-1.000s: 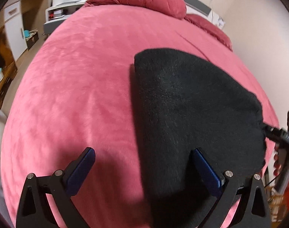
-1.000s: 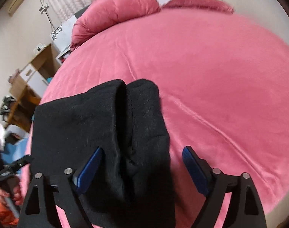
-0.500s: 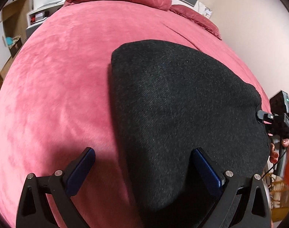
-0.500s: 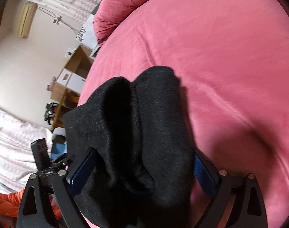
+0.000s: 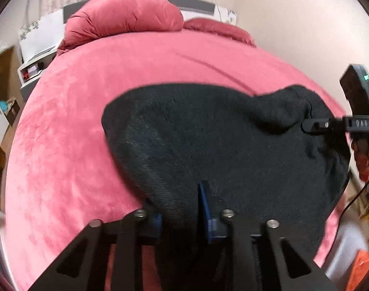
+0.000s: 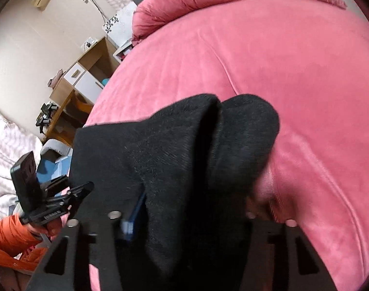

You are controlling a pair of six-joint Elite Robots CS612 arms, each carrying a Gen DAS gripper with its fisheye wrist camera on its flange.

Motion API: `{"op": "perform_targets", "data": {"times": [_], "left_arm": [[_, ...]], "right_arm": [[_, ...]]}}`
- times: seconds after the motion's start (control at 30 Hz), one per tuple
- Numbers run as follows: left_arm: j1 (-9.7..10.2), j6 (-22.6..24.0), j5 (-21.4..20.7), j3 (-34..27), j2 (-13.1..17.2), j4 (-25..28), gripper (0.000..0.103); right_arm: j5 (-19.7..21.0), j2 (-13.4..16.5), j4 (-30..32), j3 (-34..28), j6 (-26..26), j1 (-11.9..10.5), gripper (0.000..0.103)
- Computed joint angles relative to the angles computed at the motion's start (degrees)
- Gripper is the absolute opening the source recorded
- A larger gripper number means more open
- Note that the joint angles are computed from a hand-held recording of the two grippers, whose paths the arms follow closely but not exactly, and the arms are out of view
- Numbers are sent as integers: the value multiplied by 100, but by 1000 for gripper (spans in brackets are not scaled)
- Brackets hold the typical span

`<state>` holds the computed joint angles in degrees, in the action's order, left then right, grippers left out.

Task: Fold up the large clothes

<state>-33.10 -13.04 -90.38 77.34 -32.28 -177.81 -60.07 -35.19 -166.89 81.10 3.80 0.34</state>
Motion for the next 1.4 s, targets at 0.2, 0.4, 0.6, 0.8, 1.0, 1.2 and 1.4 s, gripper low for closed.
{"op": "perform_targets", "data": {"times": [0.2, 0.4, 0.6, 0.8, 1.0, 1.2, 1.4], "left_arm": [[63, 274, -25, 46, -105, -254, 19], [192, 68, 429, -272, -44, -598, 17], [353, 591, 1114, -1310, 459, -111, 39], [315, 882, 2346, -1524, 806, 752, 66], [346, -340, 2195, -805, 503, 393, 76], [107, -813, 2580, -151, 200, 199, 80], [2, -1397, 1965, 331, -50, 384, 94]], "right_arm": [[105, -161, -920, 114, -12, 103, 40], [292, 49, -1417, -375, 184, 204, 35], [364, 712, -2053, -1455, 1011, 188, 41], [-1054, 1417, -65, -2671, 1337, 318, 70], [-1212, 1403, -513, -2482, 1807, 310, 88], [-2645, 869, -1390, -1627, 2134, 528, 87], [-3183, 386, -1818, -661, 1625, 857, 88]]}}
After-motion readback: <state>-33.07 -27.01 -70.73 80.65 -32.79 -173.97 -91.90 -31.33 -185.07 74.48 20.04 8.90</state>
